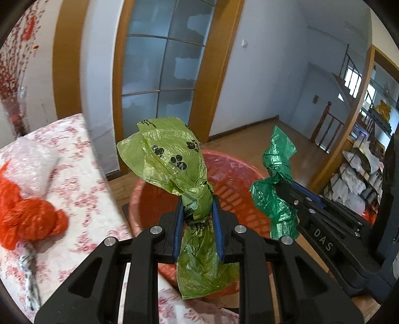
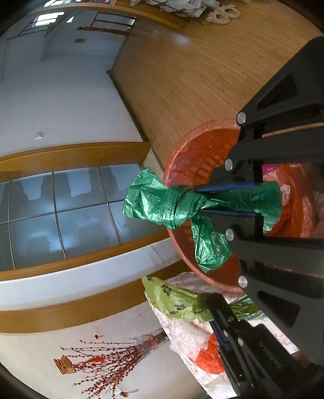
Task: Collect trash
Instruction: 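Carry the light-green and green bags in both tools over the wastebasket, then open both tools to drop the bags into the wastebasket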
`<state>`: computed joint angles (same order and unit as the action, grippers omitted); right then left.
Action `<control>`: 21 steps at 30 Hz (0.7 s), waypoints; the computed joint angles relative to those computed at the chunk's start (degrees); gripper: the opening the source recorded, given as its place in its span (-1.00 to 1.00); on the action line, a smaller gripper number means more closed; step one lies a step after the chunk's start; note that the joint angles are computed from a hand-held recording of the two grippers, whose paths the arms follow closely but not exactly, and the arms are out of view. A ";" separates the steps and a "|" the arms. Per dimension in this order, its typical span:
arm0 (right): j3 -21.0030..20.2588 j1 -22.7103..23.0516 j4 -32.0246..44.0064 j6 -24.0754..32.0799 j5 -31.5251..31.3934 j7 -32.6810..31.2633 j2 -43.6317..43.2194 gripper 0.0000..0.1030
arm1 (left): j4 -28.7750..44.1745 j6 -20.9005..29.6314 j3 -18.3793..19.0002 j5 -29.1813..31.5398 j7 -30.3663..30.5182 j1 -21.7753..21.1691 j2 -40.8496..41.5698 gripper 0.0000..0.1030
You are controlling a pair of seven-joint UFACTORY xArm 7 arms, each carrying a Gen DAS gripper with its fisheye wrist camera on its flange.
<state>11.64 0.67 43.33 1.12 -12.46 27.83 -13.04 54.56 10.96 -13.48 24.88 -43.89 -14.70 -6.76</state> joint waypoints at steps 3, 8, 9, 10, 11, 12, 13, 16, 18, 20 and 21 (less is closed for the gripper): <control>-0.54 -0.01 0.11 -0.27 0.26 -0.01 0.77 -0.72 | 1.32 -0.11 0.58 -1.66 2.31 -0.95 2.06 -0.60; -2.73 1.59 0.74 -0.73 2.25 -1.58 2.50 -0.72 | 2.95 -0.15 1.74 -3.84 5.03 -2.54 4.58 -0.59; -3.30 2.13 0.84 -0.80 2.86 -2.15 2.75 -0.72 | 3.38 -0.16 1.96 -3.87 5.28 -2.76 5.12 -0.60; -4.43 3.16 1.04 -0.94 3.94 -3.37 3.14 -0.72 | 3.32 -0.28 2.21 -4.04 5.58 -2.99 5.22 -0.60; -4.81 3.52 1.23 -1.09 4.53 -3.96 3.45 -0.72 | 3.53 -0.18 2.41 -3.97 5.63 -3.15 5.52 -0.59; -5.21 3.98 1.48 -1.28 5.19 -4.63 3.82 -0.72 | 3.67 -0.08 2.60 -4.02 5.68 -3.32 5.71 -0.59; -5.48 4.29 1.70 -1.37 5.74 -5.19 4.07 -0.72 | 3.78 0.01 2.78 -4.14 5.79 -3.47 5.85 -0.59; -6.92 6.21 2.47 -2.10 8.26 -7.76 5.14 -0.72 | 3.87 0.22 3.16 -4.35 5.94 -3.77 6.01 -0.59; -8.89 8.70 2.39 -2.58 11.33 -10.85 5.36 -0.65 | 4.24 0.83 3.19 -2.70 4.08 -3.90 6.22 -0.58; -9.92 10.14 2.77 -2.91 13.92 -13.06 5.90 -0.64 | 4.38 1.07 3.32 -1.98 3.17 -4.03 6.45 -0.42; -11.64 12.30 3.06 -2.88 16.75 -15.65 6.23 -0.58 | 4.32 1.27 3.39 -1.64 2.61 -4.11 6.41 -0.25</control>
<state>0.00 12.97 46.39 -1.76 4.29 12.18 -6.81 58.88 12.23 -10.09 23.24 -41.28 -18.81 -0.34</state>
